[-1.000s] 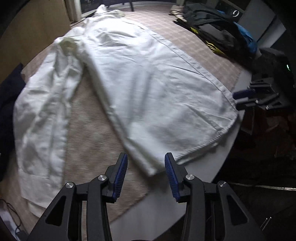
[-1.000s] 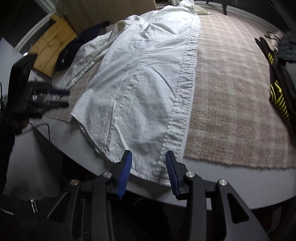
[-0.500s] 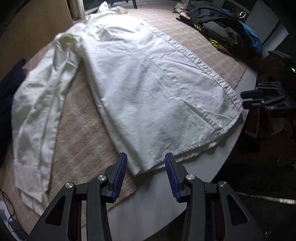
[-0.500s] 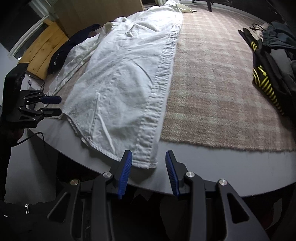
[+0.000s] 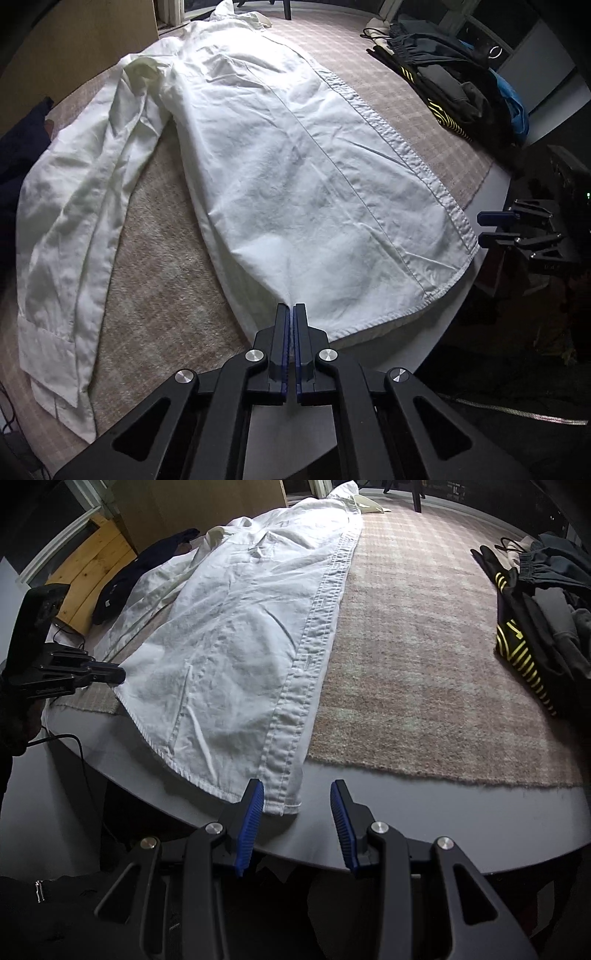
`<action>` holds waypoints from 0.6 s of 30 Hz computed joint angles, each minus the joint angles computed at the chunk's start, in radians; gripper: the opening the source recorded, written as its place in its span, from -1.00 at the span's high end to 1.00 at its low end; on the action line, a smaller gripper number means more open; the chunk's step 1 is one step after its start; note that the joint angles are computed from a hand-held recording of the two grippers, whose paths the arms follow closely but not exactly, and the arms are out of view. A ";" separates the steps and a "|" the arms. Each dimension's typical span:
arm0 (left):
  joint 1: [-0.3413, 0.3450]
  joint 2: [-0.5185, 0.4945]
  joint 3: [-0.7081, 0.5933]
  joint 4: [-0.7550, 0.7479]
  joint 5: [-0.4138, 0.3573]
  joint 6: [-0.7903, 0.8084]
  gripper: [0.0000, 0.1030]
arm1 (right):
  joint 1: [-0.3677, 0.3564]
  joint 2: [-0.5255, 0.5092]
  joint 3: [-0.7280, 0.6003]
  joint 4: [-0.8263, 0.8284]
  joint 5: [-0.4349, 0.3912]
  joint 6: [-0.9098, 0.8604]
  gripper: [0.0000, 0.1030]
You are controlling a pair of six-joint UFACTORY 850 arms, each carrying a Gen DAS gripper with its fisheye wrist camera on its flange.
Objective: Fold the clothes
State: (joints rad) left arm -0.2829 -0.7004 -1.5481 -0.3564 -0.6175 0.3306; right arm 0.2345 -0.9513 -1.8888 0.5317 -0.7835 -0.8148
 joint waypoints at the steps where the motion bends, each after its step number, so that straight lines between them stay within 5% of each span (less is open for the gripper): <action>1: 0.000 0.001 0.003 0.019 -0.002 -0.013 0.97 | 0.000 0.000 0.001 0.003 0.002 -0.008 0.27; 10: -0.006 -0.032 -0.001 0.126 -0.004 -0.119 0.97 | 0.040 0.004 0.012 0.022 0.030 -0.118 0.27; 18: 0.000 0.006 0.017 0.202 0.013 -0.187 0.95 | 0.056 -0.020 -0.025 -0.139 -0.012 -0.034 0.27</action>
State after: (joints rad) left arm -0.2830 -0.6943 -1.5314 -0.1542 -0.6044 0.1432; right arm 0.2908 -0.9715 -1.9139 0.3928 -0.7958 -0.8493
